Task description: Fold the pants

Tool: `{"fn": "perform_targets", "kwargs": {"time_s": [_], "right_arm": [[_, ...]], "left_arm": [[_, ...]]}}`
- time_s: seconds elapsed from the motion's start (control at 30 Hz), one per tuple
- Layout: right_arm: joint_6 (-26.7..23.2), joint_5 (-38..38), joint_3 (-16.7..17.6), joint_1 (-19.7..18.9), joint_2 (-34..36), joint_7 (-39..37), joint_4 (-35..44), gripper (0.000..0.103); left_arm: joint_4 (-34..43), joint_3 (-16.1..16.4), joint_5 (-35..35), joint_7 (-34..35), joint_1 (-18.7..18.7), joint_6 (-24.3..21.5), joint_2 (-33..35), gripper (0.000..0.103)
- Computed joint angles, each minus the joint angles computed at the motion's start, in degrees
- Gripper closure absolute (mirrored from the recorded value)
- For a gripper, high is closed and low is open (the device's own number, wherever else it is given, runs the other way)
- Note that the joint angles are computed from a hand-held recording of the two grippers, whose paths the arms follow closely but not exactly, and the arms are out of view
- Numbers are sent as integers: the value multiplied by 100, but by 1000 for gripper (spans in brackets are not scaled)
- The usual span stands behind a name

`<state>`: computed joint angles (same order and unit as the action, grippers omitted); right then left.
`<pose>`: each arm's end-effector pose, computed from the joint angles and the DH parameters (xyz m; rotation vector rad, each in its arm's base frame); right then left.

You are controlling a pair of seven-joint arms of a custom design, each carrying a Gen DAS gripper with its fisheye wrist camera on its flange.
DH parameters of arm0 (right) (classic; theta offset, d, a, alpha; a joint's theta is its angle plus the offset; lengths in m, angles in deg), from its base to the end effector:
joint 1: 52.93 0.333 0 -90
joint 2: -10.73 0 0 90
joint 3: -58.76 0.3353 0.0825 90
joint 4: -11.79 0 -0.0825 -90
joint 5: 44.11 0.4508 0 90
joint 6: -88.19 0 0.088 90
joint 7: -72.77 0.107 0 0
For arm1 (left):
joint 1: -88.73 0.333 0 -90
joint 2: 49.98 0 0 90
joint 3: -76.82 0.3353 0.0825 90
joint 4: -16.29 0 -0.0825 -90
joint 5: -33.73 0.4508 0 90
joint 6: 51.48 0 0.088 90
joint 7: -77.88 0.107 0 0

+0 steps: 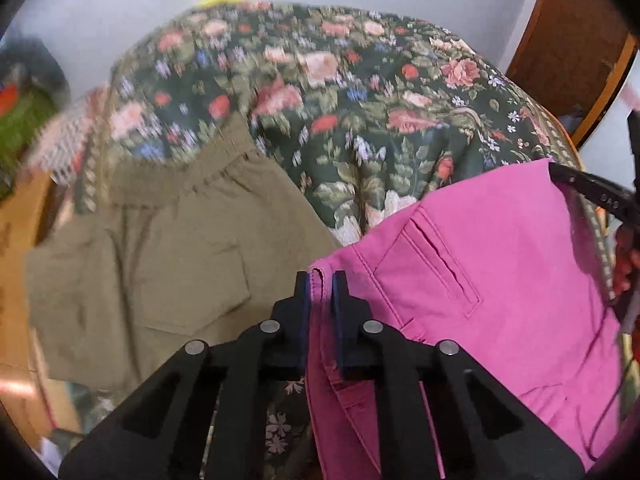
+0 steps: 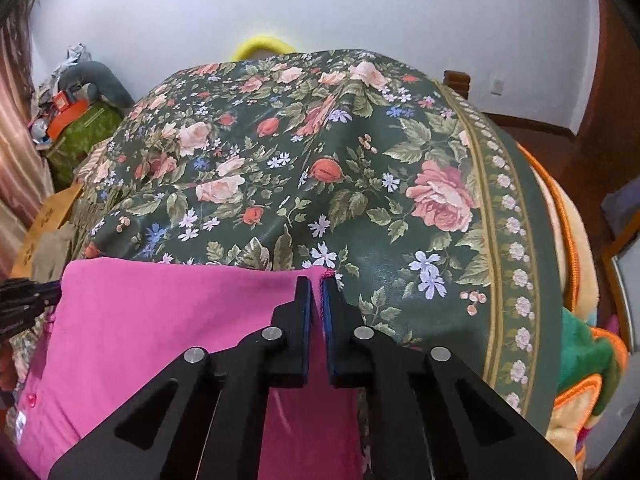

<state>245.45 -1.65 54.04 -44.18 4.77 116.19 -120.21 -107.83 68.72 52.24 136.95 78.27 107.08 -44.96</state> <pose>0.5854 0.0138 0.4218 -1.9772 1.5072 -0.3603 0.6037 -0.2159 0.3883 -1.8857 1.9836 -0.5833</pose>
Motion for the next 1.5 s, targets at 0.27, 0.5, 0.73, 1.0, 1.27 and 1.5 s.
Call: {"fn": "perform_targets", "kwargs": {"time_s": [0.27, 0.5, 0.73, 1.0, 1.27, 1.5], "right_arm": [[526, 98, -216, 205, -532, -9, -131, 101], [452, 63, -681, 577, -1544, -96, -367, 101], [116, -709, -997, 700, -2883, 163, -1243, 101], [-619, -1748, -1049, 382, -4414, 754, -2369, 101], [-1377, -2724, -1027, -98, -5511, 1367, -3489, 101], [-1869, -3273, -1052, -546, -6007, 1677, -4069, 100]], "left_arm": [[17, -125, 1500, -1223, 151, 95, -624, 96], [-96, -487, 2234, -1652, 355, 3, -1287, 96], [-865, -897, 1853, -1345, 554, 15, -2239, 96], [-1986, -1258, 1160, -729, 548, 116, -3357, 96], [-2994, -1284, -91, -50, 5, -37, -4037, 98], [-3460, -1373, -974, 368, -319, -623, -4184, 98]]}}
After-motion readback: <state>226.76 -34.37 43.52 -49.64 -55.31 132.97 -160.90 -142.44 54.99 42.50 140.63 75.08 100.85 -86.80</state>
